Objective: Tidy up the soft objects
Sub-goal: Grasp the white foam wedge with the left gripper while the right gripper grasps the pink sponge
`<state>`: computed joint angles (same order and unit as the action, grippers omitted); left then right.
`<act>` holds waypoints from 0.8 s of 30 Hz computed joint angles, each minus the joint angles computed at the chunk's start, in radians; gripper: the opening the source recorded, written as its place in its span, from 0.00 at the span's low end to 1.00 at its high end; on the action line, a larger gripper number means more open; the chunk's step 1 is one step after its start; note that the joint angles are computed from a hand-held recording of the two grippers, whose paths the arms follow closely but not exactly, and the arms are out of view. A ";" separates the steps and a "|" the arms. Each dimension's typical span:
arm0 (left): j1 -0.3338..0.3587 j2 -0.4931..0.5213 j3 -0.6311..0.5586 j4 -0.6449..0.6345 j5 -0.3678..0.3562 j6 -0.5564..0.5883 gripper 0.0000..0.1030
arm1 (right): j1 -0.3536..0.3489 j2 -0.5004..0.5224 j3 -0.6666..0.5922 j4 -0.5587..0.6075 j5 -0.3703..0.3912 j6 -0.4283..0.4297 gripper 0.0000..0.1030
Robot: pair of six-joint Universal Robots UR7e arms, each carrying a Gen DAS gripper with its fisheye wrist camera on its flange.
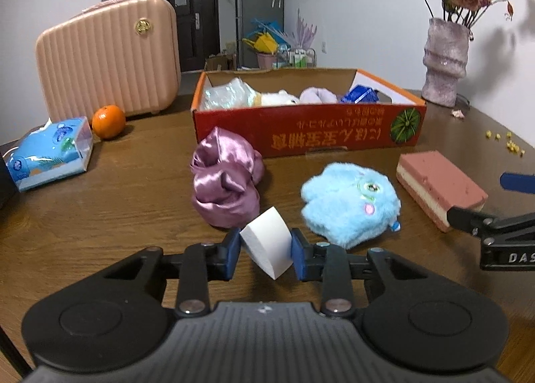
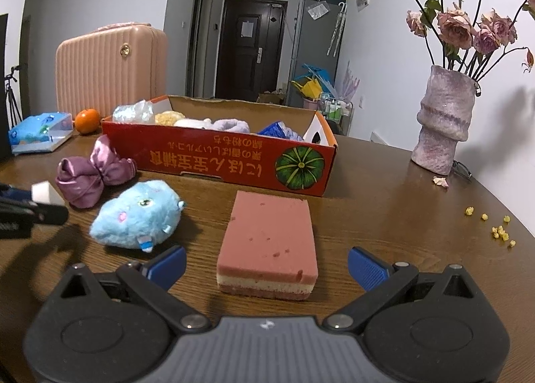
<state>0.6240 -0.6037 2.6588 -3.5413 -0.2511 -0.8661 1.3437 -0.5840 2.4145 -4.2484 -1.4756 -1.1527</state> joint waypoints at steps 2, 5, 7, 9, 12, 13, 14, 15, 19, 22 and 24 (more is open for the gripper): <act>-0.008 -0.005 0.009 0.003 0.015 -0.019 0.32 | 0.005 0.007 -0.010 0.001 -0.013 0.003 1.00; -0.025 -0.016 0.027 0.031 0.039 -0.070 0.32 | 0.013 0.016 -0.024 0.002 -0.033 0.007 1.00; -0.035 -0.028 0.038 0.063 0.055 -0.113 0.31 | 0.020 0.020 -0.036 0.012 -0.050 0.012 1.00; -0.048 -0.047 0.049 0.122 0.071 -0.173 0.31 | 0.028 0.023 -0.048 0.025 -0.068 0.019 1.00; -0.061 -0.062 0.062 0.160 0.088 -0.226 0.31 | 0.039 0.029 -0.067 0.040 -0.091 0.029 1.00; -0.067 -0.067 0.067 0.178 0.095 -0.248 0.31 | 0.043 0.030 -0.074 0.048 -0.100 0.032 1.00; -0.071 -0.074 0.070 0.200 0.099 -0.271 0.31 | 0.047 0.032 -0.081 0.057 -0.108 0.035 1.00; -0.073 -0.082 0.072 0.224 0.103 -0.292 0.31 | 0.051 0.034 -0.089 0.065 -0.116 0.039 1.00; -0.080 -0.104 0.078 0.282 0.108 -0.342 0.31 | 0.071 0.051 -0.122 0.074 -0.152 0.055 1.00; -0.080 -0.110 0.077 0.300 0.108 -0.352 0.31 | 0.080 0.064 -0.141 0.070 -0.165 0.062 0.99; -0.080 -0.111 0.076 0.309 0.108 -0.357 0.31 | 0.086 0.071 -0.154 0.071 -0.177 0.063 0.98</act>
